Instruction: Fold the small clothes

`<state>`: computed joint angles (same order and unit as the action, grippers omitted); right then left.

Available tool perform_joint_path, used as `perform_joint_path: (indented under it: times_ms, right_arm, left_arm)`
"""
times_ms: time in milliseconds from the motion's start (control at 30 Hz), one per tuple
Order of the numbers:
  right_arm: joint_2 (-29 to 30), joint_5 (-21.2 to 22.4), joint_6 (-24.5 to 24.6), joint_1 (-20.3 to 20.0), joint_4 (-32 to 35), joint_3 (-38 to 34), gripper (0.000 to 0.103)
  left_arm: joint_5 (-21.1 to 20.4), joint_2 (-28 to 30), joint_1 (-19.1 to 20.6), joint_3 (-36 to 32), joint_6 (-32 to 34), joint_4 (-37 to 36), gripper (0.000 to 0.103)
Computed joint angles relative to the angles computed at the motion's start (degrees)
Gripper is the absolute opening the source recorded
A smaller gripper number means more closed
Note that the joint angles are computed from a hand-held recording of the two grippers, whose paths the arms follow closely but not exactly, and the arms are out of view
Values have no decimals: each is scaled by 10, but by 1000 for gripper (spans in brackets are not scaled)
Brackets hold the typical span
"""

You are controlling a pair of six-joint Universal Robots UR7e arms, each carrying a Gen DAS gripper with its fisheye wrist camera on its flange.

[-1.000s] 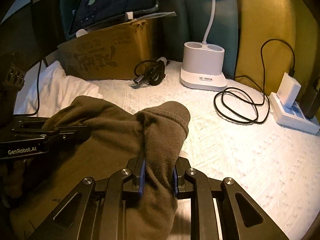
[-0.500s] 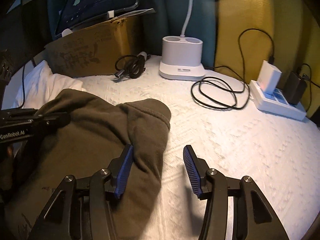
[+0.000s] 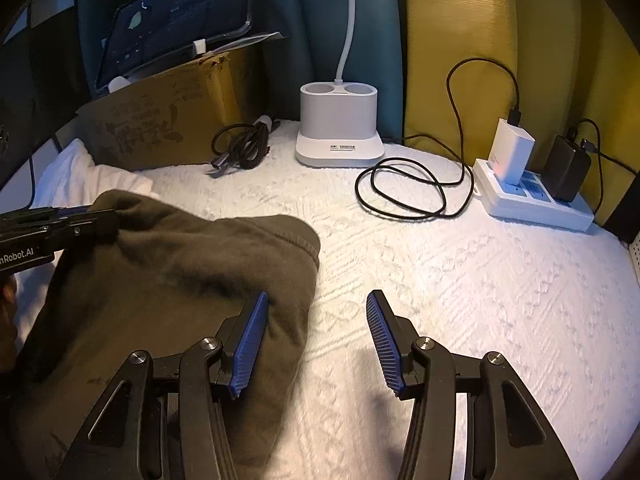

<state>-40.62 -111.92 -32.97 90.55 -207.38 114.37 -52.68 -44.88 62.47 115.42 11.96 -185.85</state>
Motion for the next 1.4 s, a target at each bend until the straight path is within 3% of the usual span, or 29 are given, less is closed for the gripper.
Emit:
perform_joint_path:
  times_ms: [100, 333, 567, 767, 967, 1200, 1400]
  right_arm:
    - [11, -9, -1, -5, 4, -17, 52]
    - [0, -13, 15, -8, 9, -7, 52]
    - [-38, 1, 31, -11, -1, 47, 55]
    - [-59, 11, 18, -5, -20, 95, 55]
    - [-71, 21, 9, -1, -31, 137, 71]
    - [-51, -9, -12, -5, -81, 165, 72]
    - [-60, -20, -8, -12, -112, 188, 73]
  left_arm:
    - [-8, 6, 15, -15, 2, 12, 24]
    - [8, -3, 3, -1, -1, 8, 24]
    - [6, -36, -26, 63, 10, -32, 24]
    - [-2, -67, -51, 129, -5, -52, 24]
    - [-7, -77, -60, 172, -32, -52, 24]
    - [7, -68, -47, 191, -31, -58, 24]
    - [17, -74, -64, 213, -34, -83, 24]
